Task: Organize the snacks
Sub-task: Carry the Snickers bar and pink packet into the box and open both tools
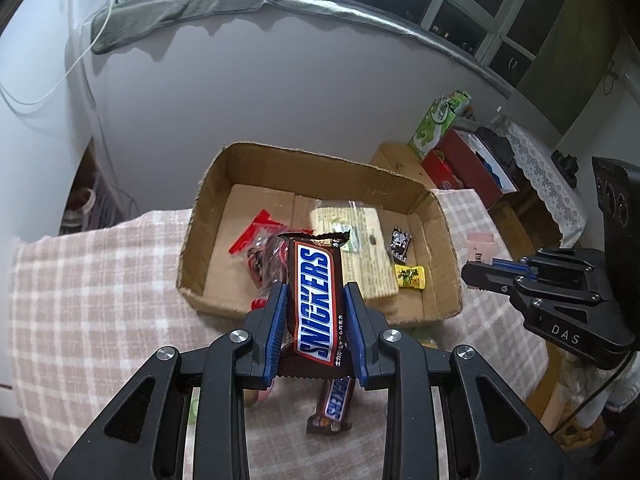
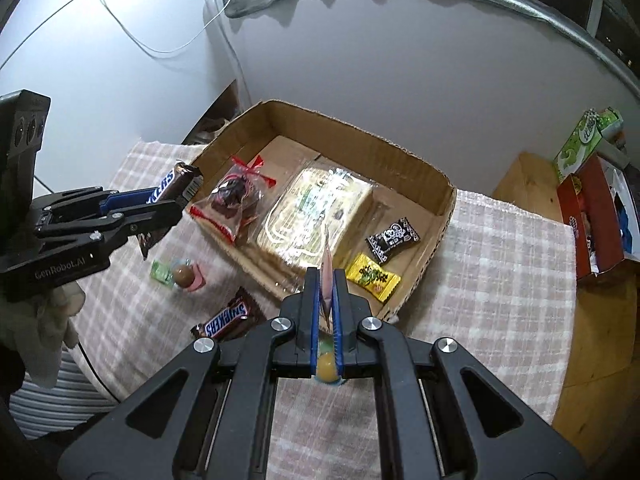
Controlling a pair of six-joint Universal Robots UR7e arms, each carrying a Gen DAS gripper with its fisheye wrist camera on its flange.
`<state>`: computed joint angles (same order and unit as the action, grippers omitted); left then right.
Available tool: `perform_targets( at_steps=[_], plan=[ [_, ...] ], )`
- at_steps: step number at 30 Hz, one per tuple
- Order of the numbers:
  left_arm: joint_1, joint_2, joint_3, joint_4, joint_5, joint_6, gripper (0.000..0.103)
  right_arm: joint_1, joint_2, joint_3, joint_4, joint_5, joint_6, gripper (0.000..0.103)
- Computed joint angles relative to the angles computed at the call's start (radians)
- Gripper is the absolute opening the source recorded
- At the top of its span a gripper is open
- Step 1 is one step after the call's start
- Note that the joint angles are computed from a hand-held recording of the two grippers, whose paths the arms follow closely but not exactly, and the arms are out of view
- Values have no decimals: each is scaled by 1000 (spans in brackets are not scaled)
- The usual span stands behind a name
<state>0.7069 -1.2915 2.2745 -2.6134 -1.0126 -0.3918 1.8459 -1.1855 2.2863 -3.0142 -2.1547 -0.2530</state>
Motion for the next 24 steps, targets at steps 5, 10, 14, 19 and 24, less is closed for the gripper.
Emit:
perform_targets(
  at_steps=[5,10,14,19,24],
  plan=[
    [7,52,-33,-1,0,10,27,-19,20,-22,-5,10,8,5],
    [15,98,-67,-12,6,21,27,-44,34,-42,3,28,23,6],
    [16,123,-82,-18,17,23,27,-61,45,-55,9,34,27,6],
    [23,141,-94,-13,26,11,27,-78,51,-64,16,44,35,6],
    [25,137,-103,18,25,-6,29,-75,62,-69,-1,9,31,70]
  ],
)
